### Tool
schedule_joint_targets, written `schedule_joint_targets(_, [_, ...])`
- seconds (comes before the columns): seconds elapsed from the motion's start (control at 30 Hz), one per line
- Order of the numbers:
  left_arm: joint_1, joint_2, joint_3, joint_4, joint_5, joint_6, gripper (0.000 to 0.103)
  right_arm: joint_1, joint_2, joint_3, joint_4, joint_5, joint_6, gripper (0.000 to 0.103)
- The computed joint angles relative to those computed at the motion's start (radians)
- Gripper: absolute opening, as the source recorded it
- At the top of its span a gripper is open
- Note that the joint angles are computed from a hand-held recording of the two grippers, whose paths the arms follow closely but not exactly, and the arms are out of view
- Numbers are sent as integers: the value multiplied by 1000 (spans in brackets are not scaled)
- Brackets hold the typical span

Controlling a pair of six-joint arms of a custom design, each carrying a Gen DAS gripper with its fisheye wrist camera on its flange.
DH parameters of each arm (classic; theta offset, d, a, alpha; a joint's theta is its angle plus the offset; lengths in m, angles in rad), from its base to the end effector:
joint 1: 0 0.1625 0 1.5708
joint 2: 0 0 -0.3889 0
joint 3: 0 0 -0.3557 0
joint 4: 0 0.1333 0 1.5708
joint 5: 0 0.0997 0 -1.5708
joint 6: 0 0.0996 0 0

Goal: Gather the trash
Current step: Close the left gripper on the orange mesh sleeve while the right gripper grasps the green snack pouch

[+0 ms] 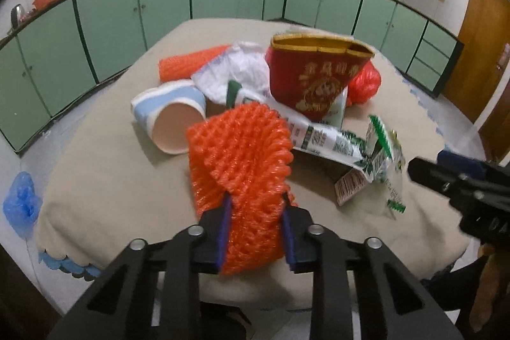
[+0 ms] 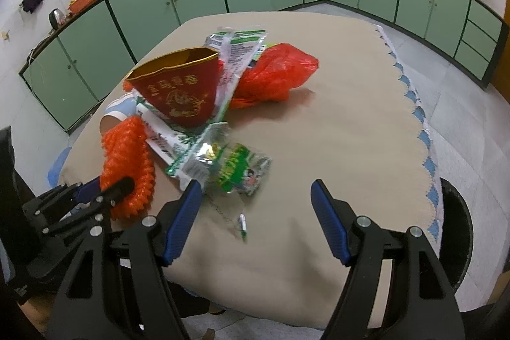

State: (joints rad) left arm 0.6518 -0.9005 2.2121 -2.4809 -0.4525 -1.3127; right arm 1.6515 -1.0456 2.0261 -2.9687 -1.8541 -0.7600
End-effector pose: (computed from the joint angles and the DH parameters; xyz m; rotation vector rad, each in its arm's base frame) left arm -0.1888 -0.4244 0.0444 -0.1500 2.1328 -1.0026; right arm 0.1473 -0.5127 0.1565 1.0309 -2.5069 0.4123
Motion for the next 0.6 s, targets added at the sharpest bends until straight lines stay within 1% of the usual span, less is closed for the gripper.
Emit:
schedule_joint_targets(0.1, [-22, -18, 18, 12, 29, -23, 22, 7, 4, 6, -12, 4, -4, 70])
schedule_joint_targets(0.23, [-44, -55, 31, 88, 52, -85, 21, 13, 12, 6, -13, 6, 7, 70])
schedule_joint_targets(0.37, [-51, -80, 55, 94, 62, -110, 21, 19, 22, 7, -11, 12, 8, 70])
schedule_joint_targets(0.47, [-54, -76, 52, 92, 69, -104, 21, 28, 35, 12, -32, 11, 5, 72])
schedule_joint_targets(0.6, [-56, -68, 58, 53, 73, -69, 21, 31, 69, -1, -49, -8, 13, 72])
